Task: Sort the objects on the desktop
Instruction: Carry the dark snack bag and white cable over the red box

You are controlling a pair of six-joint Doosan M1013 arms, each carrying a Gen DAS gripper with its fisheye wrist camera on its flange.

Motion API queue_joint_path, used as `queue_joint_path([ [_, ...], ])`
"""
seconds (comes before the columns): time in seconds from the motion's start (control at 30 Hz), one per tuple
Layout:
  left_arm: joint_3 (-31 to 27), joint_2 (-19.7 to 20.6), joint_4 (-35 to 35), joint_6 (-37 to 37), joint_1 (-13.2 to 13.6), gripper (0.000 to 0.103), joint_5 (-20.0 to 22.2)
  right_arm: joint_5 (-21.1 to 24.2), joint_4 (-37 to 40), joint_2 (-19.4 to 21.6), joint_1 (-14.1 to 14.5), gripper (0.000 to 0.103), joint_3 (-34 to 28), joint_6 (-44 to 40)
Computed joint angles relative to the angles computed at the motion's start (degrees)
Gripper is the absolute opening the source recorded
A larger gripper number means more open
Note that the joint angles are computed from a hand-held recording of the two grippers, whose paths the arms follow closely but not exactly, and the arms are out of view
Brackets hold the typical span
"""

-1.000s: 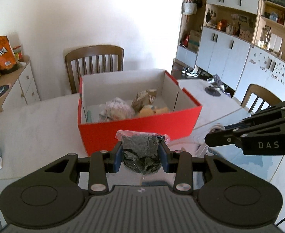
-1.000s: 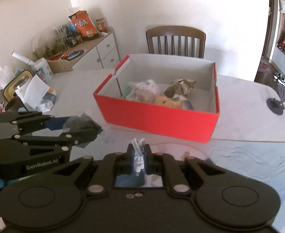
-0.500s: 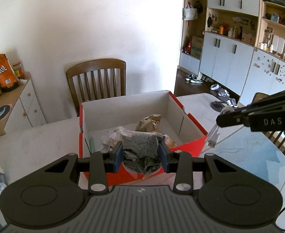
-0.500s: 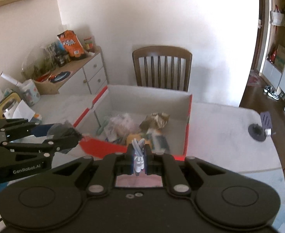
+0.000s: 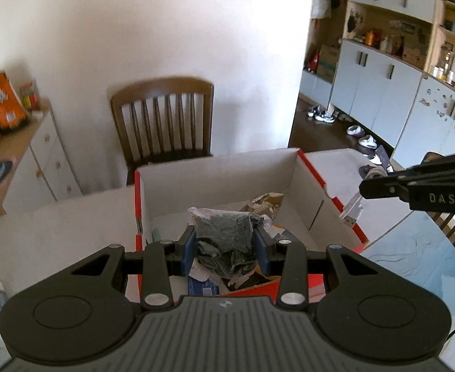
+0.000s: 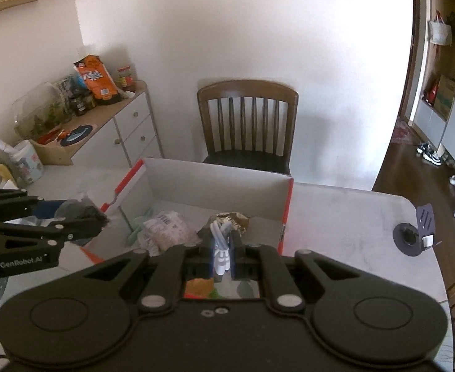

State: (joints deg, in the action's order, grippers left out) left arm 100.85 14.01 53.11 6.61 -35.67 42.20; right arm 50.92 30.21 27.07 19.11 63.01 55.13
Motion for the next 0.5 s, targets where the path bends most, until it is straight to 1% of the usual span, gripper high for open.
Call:
queue_joint_path([
  [0.1, -0.49, 0.50, -4.68, 3.26, 1.70, 0.038, -1.47, 0.49, -1.14, 1.24, 0.25, 0.008, -1.43, 0.96],
  [0.2, -1.36, 1.48, -8.42, 6.81, 2.89, 0.038, -1.40, 0.48, -2.24, 2.13, 0.50, 0.008, -2.27, 1.23],
  [0.43, -4.39, 4.60, -15.17, 16.86, 4.28, 0.038, 1.14, 0.49, -5.61, 3.89, 1.24, 0.008, -3.66, 3.13],
  [0.5, -4.90, 5.23, -17.39, 18.89, 4.80, 0.038, 1.16, 0.07, -6.84, 4.27, 1.66, 0.008, -3.87, 3.73],
])
